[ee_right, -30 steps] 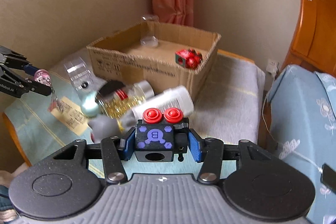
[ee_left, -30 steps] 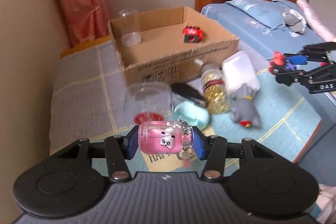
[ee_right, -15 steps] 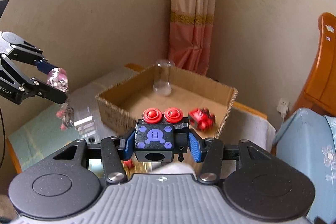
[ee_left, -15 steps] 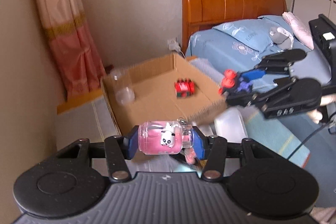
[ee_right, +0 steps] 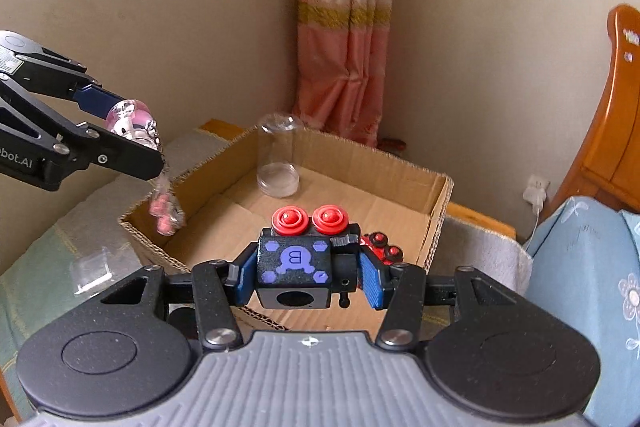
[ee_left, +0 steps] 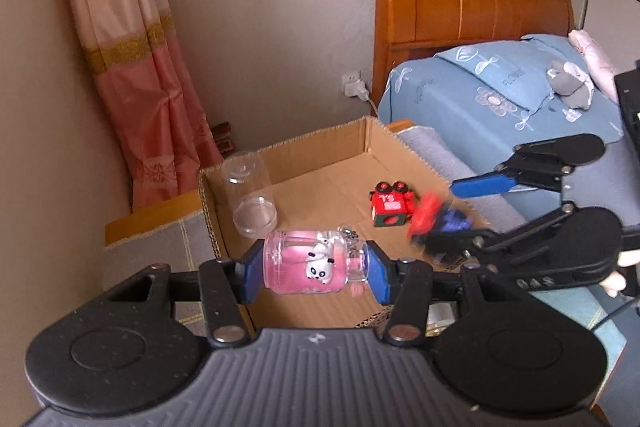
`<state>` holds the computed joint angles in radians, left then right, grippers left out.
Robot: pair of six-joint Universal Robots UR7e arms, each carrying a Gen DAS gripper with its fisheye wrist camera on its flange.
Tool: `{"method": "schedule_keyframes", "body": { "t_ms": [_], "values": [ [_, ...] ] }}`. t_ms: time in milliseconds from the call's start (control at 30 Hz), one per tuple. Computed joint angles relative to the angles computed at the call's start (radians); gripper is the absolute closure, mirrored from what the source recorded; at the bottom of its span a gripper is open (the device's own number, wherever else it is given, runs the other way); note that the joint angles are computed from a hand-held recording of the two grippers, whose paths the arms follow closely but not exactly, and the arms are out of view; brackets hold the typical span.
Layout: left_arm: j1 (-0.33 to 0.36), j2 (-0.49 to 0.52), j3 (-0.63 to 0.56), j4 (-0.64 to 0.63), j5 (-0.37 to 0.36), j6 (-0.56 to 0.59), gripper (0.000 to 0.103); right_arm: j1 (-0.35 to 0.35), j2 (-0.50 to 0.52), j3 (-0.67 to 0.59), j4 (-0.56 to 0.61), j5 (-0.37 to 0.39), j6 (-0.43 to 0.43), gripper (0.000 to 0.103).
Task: Organize rigid objects
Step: 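Carry the pink charm with the left tool into the box while the right tool drops the black cube there, then open the left tool to drop the charm and move back toward the table items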
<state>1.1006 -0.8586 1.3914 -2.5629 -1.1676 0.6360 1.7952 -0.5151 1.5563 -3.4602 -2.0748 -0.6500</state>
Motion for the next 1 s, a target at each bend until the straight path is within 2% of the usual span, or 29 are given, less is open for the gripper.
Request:
{"method": "schedule_keyframes", "body": {
  "t_ms": [67,167,233,267,333,367,400,467,600,800,900,1000],
  "values": [
    [0.003,0.007,-0.003,0.007,0.012,0.003,0.053,-0.006,-0.004,0.008,0.009,0.019,0.017,0.022],
    [0.009,0.018,-0.011,0.013,0.026,0.004,0.053,-0.006,-0.007,0.027,-0.015,0.036,-0.003,0.004],
    [0.013,0.026,-0.021,0.021,0.032,-0.001,0.053,-0.001,-0.008,0.044,-0.036,0.033,-0.012,0.0],
    [0.015,0.029,-0.022,0.013,0.033,-0.002,0.051,0.001,-0.01,0.053,-0.042,0.033,-0.013,0.0],
    [0.016,0.034,-0.03,0.004,0.038,-0.016,0.027,0.004,-0.015,0.069,-0.046,0.031,-0.014,0.0],
    [0.016,0.034,-0.028,-0.008,0.04,-0.025,0.007,0.006,-0.018,0.078,-0.051,0.028,-0.014,0.0],
    [0.016,0.028,-0.009,-0.055,0.04,-0.02,0.003,0.008,-0.023,0.09,-0.053,0.026,-0.015,0.0],
    [0.015,0.021,0.011,-0.098,0.037,0.002,0.003,0.014,-0.031,0.114,-0.067,0.023,-0.016,0.0],
    [0.012,-0.002,0.044,-0.102,0.054,-0.015,0.003,0.021,-0.044,0.152,-0.094,0.021,0.0,0.0],
    [0.0,-0.039,0.125,-0.152,0.127,0.0,0.003,0.044,-0.024,0.165,-0.155,-0.076,0.038,0.0],
    [-0.001,-0.06,0.175,-0.187,0.141,0.009,0.003,0.049,-0.011,0.179,-0.179,-0.117,0.063,0.0],
    [0.005,-0.082,0.224,-0.23,0.133,0.022,0.003,0.05,0.003,0.206,-0.235,-0.127,0.078,0.0]
  ]
}}
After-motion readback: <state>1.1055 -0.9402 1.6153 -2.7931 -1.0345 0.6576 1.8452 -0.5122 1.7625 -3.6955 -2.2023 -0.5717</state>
